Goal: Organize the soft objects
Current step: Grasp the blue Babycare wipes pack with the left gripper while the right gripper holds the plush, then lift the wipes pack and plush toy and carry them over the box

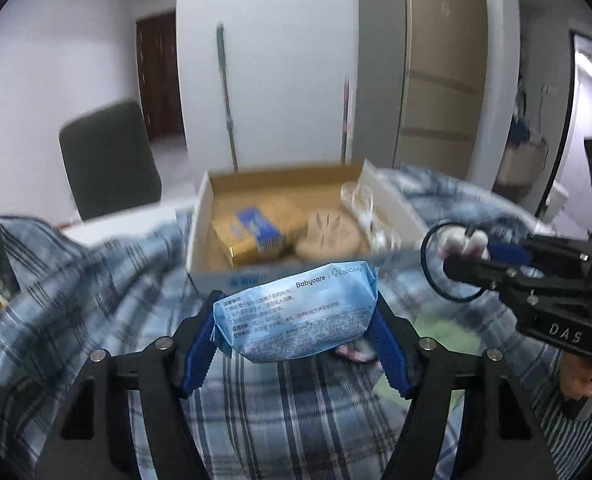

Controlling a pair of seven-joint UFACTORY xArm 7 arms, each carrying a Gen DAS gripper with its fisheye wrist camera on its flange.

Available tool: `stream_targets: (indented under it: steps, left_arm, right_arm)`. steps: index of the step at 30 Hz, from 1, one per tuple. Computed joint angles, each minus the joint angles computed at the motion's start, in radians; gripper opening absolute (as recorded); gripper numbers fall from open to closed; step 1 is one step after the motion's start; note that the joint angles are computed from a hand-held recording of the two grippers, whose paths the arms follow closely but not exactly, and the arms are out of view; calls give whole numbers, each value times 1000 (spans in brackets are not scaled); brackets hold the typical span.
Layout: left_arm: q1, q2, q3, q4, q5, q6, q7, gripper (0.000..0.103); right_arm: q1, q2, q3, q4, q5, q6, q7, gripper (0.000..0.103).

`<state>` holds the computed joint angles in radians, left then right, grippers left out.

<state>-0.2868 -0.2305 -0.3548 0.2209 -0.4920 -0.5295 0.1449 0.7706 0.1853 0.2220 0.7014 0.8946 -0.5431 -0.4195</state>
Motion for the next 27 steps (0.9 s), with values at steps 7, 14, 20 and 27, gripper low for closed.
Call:
stream_targets:
  steps: [7,14,20,27]
  left_arm:
    - [-43,-11,27,-52,-15,-215,-52,72]
    - [-81,-82,31,-97,2,-289,-126,72]
    - [-107,-108,-44,-53,-127,-396,-25,72]
    - [-88,77,49,84,-6,-598,-29,72]
  right_arm:
    - [8,11,34,-32,-30,-209,41,27]
    - [20,24,52,-20,24,-306,13,27]
    - [35,42,66,52,120,-403,-86,27]
    - [-8,132,41,182,52,-457,-100,27]
